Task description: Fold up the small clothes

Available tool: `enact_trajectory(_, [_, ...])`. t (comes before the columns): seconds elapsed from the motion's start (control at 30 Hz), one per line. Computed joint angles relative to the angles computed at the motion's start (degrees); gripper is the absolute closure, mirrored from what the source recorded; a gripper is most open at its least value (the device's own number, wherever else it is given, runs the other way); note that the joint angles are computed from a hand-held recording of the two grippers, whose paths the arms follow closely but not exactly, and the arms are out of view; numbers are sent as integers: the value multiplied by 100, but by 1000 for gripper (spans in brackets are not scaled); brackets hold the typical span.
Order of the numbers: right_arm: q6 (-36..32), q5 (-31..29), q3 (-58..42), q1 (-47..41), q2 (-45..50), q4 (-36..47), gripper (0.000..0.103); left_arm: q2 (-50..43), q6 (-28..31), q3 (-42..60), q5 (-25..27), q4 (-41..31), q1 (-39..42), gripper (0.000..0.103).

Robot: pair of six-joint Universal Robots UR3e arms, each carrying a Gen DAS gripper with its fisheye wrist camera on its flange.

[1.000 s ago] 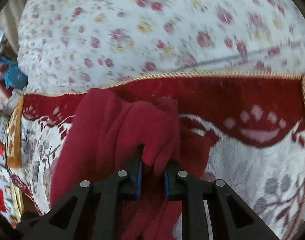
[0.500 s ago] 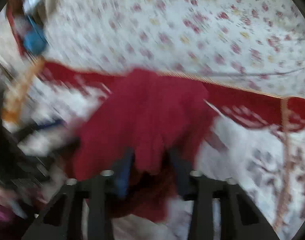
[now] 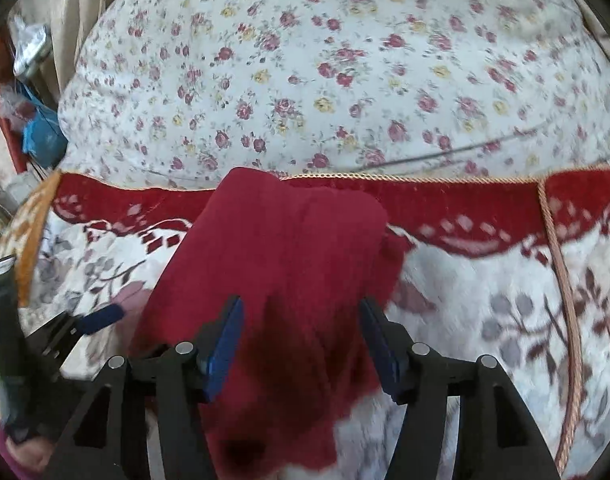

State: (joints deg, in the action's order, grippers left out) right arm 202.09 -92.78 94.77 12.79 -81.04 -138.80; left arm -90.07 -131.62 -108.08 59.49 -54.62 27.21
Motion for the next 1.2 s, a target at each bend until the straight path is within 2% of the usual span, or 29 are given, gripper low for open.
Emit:
enact_trajectory(0.1, [95,-593,-226,143,499,136,43,-36,7,17,3,27,-14,14])
enact_trajectory(0.23, [227,73,631,-345,186,-509,41,-89,11,69,26,-14,-61,13])
enact_trajectory(0.37, [222,-121,669,-92,-259,-275,41,-84,-28,49,40,29,-72,13])
enact_trajectory(0.47, [105,-62,1057,140,-753,-424,41,-103,-76,54,34,26,-64,12])
enact_trajectory(0.63, [164,-346,1532,336,-763,-414,39,-94,-70,33,74,2,-88,11])
enact_trajectory(0.8, [401,-102,2018,160,-1160,-725,37,-66,-67,-10,50,17,-64,11])
enact_trajectory(0.97, [605,273,2190,-151,-1430,-1005,20,-143,-120,192,-74,-216,-2,11])
enact_trajectory(1.2, [740,847,2170,-657,-1222,-1212,16,-341,-208,448,-215,-372,-7,9])
